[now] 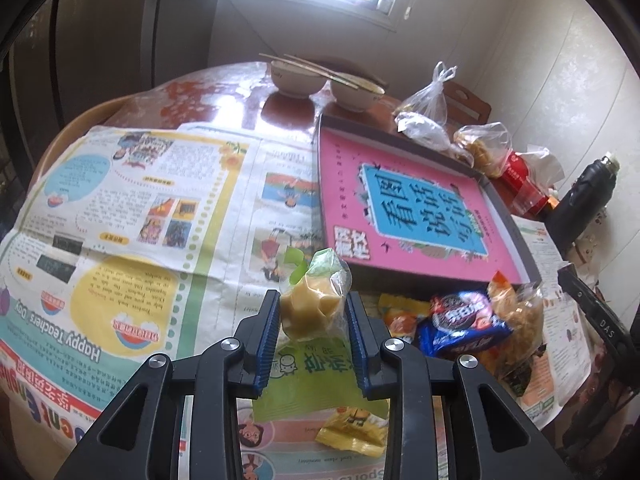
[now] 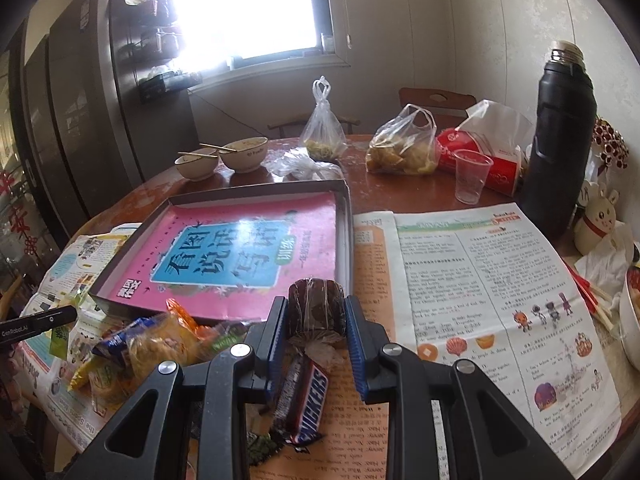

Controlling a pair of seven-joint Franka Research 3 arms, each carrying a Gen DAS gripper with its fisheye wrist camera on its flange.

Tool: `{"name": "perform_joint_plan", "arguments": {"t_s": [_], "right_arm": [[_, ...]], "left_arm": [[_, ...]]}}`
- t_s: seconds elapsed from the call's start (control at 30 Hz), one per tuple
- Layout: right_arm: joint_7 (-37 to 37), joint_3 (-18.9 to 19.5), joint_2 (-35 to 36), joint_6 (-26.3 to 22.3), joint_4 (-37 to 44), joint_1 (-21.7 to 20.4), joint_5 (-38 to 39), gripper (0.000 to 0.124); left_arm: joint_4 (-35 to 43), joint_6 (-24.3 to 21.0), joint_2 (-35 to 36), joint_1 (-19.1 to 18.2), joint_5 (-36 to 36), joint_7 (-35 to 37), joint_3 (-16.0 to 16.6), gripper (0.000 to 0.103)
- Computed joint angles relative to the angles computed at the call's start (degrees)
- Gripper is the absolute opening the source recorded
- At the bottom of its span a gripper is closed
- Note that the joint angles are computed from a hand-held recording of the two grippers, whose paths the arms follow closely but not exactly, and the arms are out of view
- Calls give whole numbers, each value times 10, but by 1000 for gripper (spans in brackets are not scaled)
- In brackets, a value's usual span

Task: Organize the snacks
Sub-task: 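Carry both held snacks over the grey tray and lower them onto the pink book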

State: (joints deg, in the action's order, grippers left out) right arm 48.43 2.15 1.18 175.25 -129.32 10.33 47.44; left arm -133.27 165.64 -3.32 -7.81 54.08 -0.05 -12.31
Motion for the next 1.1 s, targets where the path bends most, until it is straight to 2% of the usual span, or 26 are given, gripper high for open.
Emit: {"name": "perform_joint_plan", "arguments": {"t_s": [0.27, 0.5, 0.87, 1.1], "right_arm": [[-19, 12, 22, -5, 37, -2, 27, 29], [2, 16, 36, -6, 54, -4, -4, 29], [-17, 30, 77, -34, 94, -25, 9, 29], [-17, 36, 107, -55, 118, -37, 16, 29]], "left_arm": [[43, -2, 21, -6, 13, 0, 2, 33], [84, -6, 46, -20, 10, 18, 10, 33], [143, 1, 104, -40, -15, 51, 32, 33], [189, -10, 143, -57, -25, 73, 50, 33]]}}
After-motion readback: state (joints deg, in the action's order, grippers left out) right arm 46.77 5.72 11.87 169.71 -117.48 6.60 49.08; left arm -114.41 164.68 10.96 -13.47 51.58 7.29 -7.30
